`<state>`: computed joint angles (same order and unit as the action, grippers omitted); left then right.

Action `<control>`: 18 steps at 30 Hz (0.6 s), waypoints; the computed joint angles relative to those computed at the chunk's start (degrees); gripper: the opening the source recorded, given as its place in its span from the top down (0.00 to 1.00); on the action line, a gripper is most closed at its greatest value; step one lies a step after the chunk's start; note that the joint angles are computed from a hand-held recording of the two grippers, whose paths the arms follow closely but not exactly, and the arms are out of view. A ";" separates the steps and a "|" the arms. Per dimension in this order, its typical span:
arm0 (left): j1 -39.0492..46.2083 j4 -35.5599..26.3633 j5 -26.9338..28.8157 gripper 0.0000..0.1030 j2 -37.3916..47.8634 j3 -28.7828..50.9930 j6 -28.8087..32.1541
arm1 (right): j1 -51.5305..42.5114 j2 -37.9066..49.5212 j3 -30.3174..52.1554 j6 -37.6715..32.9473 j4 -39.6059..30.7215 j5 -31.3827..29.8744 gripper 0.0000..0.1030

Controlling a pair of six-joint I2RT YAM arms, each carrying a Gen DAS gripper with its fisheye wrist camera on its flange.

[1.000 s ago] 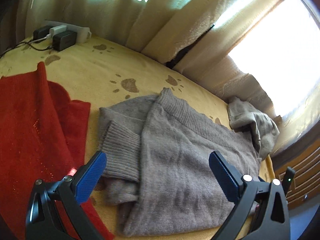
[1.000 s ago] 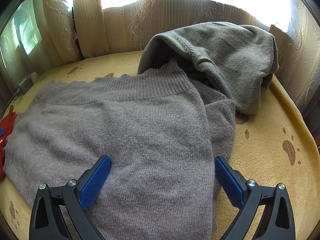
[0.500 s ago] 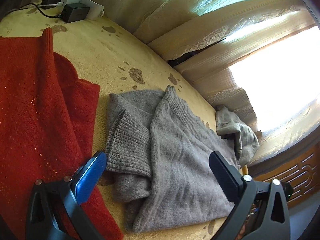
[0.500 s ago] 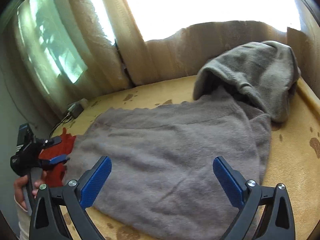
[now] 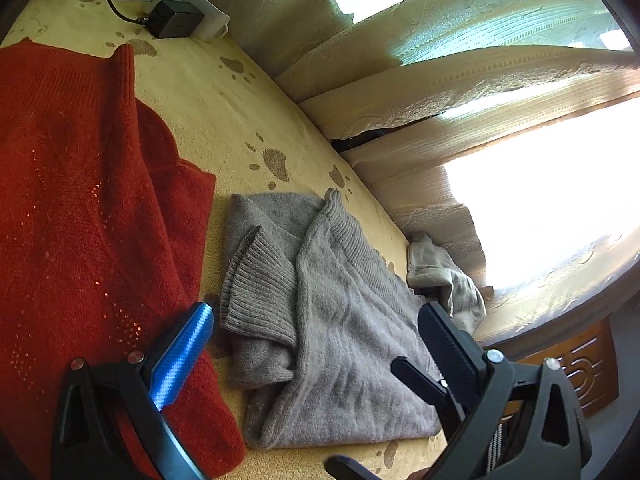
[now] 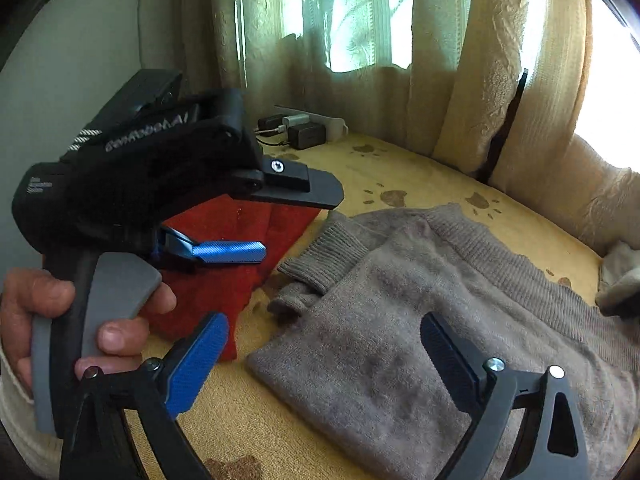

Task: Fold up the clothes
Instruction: 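Move the right gripper to the side edge of the grey sweater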

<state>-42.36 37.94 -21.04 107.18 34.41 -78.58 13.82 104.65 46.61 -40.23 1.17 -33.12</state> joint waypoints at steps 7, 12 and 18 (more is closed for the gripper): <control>0.07 4.40 0.19 0.00 -0.28 -2.37 -1.41 | 4.70 7.38 5.10 0.44 -1.54 5.73 0.40; -0.07 4.87 0.13 0.00 -0.08 -2.51 -2.22 | 6.46 8.89 4.99 0.14 2.36 8.47 0.40; 0.37 5.85 0.82 0.00 0.73 -2.67 -2.42 | 6.86 11.27 7.40 3.31 2.96 10.71 0.61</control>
<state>-41.99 43.79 -20.22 107.91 31.74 -81.00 20.68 115.92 54.01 -36.92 4.13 -22.41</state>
